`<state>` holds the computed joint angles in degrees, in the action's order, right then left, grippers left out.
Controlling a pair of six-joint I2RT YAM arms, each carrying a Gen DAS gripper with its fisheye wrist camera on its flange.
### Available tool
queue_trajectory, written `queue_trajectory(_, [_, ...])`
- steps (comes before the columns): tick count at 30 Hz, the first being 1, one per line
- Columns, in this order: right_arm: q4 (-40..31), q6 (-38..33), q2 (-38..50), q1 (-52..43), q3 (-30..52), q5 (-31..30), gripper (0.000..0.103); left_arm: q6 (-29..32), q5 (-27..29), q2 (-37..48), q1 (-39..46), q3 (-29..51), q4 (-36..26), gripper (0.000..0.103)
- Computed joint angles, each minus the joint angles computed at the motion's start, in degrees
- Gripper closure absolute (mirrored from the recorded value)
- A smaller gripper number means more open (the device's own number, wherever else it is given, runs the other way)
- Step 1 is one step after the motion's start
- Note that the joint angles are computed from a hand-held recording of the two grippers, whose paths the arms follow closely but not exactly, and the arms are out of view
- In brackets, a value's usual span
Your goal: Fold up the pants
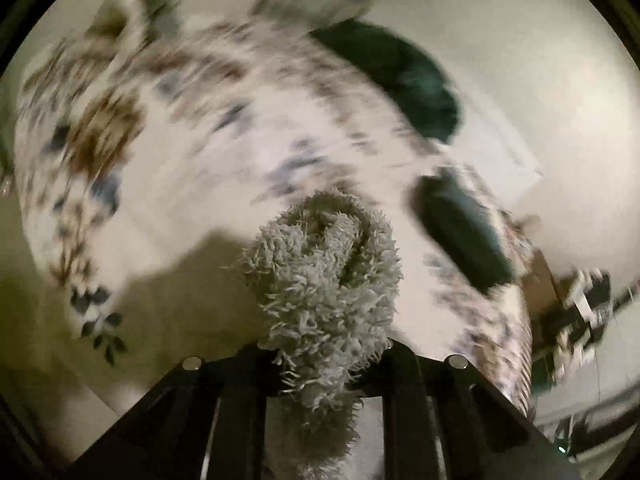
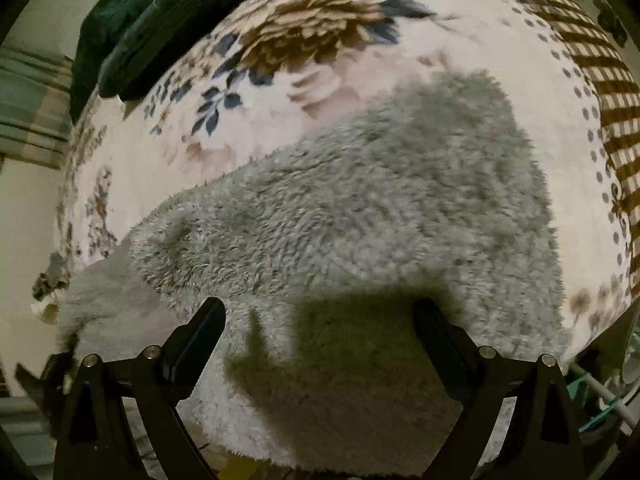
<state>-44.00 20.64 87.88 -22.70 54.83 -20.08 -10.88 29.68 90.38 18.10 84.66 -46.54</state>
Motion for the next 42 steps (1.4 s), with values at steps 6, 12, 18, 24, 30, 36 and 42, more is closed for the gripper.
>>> queue_trajectory(6, [-4.1, -4.3, -4.9, -11.5, -2.1, -4.3, 0.007, -0.2, -0.8, -6.2, -18.5, 10.4, -11.0, 0.091])
queue_trajectory(12, [-14.0, -14.6, -6.8, -32.6, 0.0, -9.2, 0.007, -9.6, -9.7, -6.7, -46.3, 9.7, -9.0, 0.091])
queue_trajectory(18, [-21.4, -27.6, -3.3, -50.5, 5.6, -7.0, 0.007, -13.6, -16.6, -0.3, -65.9, 7.1, -5.2, 0.091])
queue_trajectory(24, [-24.0, -34.9, 1.1, -61.1, 10.7, -4.8, 0.007, -14.8, -20.0, 11.8, -74.0, 16.7, -15.3, 0.067])
queue_trajectory(30, [-25.0, -39.5, 2.4, -61.1, 12.7, -4.0, 0.001, -15.7, -14.2, 10.5, -73.2, 18.2, -18.1, 0.021])
queue_trajectory(36, [-26.6, -37.7, 4.3, -52.6, 16.1, -10.3, 0.001, -8.1, -15.6, 9.0, -61.6, 22.2, -24.8, 0.020])
queue_trajectory(42, [-20.5, -26.6, 8.2, -34.9, 18.7, -14.6, 0.001, 0.8, -24.5, 12.4, -46.4, 20.2, -26.6, 0.020])
